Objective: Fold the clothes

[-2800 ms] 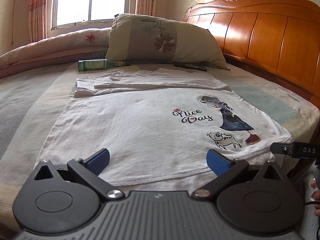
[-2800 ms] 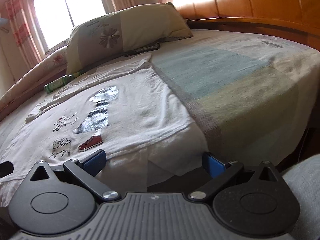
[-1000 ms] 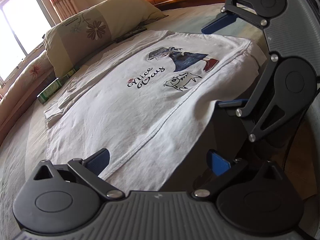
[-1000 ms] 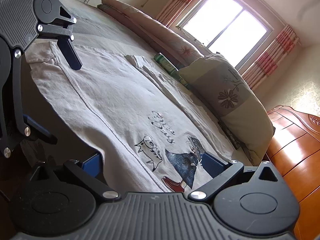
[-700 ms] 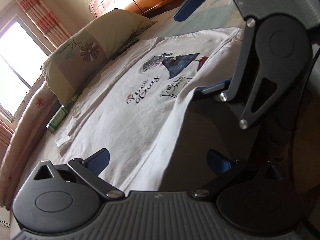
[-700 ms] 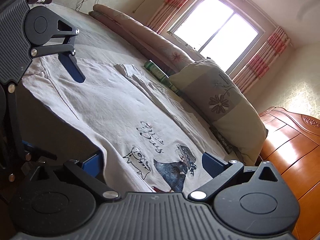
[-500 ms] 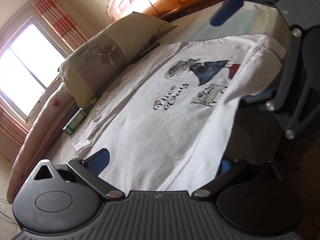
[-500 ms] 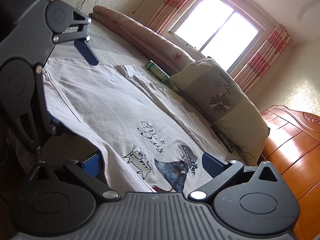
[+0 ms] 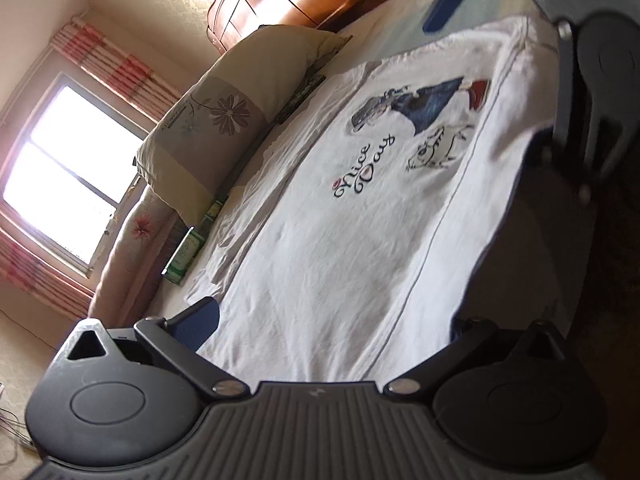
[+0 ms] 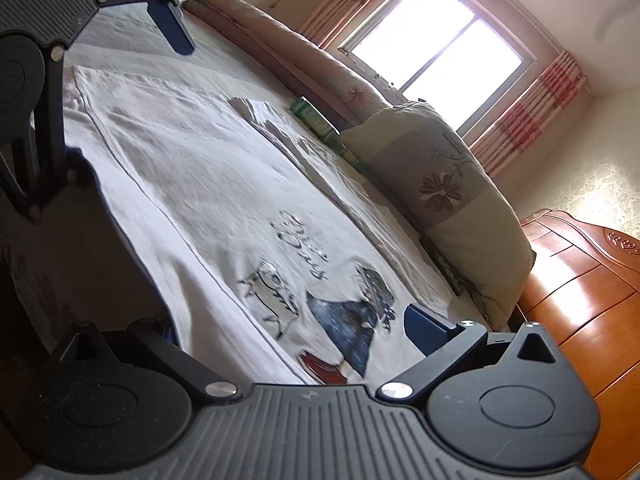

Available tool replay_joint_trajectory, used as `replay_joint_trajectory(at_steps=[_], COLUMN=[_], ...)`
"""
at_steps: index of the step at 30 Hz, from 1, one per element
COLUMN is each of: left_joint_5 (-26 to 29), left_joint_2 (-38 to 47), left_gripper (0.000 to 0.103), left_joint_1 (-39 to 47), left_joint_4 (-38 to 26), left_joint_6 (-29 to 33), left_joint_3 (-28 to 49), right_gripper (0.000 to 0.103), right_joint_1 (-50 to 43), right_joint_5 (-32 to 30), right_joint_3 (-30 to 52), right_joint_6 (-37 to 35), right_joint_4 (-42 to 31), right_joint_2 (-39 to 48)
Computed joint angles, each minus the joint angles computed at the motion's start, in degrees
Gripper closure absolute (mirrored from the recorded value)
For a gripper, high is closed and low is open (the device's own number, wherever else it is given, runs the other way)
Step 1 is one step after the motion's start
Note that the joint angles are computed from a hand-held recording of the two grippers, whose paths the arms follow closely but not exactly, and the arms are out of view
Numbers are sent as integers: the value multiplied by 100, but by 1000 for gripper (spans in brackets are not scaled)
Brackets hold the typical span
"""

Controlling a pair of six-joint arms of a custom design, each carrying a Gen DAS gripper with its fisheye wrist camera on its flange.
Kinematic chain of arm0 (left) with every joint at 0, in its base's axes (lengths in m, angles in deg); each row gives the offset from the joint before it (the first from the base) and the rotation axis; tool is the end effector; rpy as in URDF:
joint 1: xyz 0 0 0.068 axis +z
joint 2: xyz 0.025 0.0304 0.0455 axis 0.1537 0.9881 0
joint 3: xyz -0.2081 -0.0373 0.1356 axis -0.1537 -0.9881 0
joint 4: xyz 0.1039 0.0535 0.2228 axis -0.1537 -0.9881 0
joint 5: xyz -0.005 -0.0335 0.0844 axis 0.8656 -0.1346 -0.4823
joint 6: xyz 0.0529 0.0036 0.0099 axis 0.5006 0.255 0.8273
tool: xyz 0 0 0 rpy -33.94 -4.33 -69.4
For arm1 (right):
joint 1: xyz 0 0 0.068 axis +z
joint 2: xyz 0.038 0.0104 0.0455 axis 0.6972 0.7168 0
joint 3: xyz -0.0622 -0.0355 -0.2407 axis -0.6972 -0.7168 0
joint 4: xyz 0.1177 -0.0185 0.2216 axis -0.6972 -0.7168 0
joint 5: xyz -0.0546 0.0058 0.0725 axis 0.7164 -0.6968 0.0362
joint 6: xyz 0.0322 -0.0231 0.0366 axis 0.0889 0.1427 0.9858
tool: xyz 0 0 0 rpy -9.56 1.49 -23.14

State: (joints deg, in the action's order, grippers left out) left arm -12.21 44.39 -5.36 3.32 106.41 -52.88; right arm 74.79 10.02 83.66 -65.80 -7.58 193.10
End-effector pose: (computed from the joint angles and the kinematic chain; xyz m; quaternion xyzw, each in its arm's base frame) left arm 0.2652 -0.0480 0.1718 0.2664 0.8124 0.3330 0.3976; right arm 0.3186 0.1880 0.1318 -0.5113 0.6704 -0.0690 0.5333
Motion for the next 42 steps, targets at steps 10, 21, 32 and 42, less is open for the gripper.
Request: replay_joint_trajectory(at_steps=[10, 21, 32, 42], left_joint_5=[-495, -723, -1108, -1240], left_joint_2=[-143, 176, 522, 358], left_gripper=[0, 0, 0, 0], left_joint_1=[289, 145, 164, 261], left_joint_4=[623, 1277, 1632, 1479], left_joint_6=[1332, 1741, 1556, 1379], left_joint_3=[-468, -519, -288, 1], right_gripper=[0, 0, 0, 0], right_joint_1=[-180, -6, -37, -21], right_joint_5=[452, 830, 1256, 1626], right_joint_3=[9, 21, 226, 555], right_joint_6=[-789, -1192, -1161, -1099], right_joint_4=[170, 576, 1090, 1613], right_joint_2=[42, 247, 606, 805])
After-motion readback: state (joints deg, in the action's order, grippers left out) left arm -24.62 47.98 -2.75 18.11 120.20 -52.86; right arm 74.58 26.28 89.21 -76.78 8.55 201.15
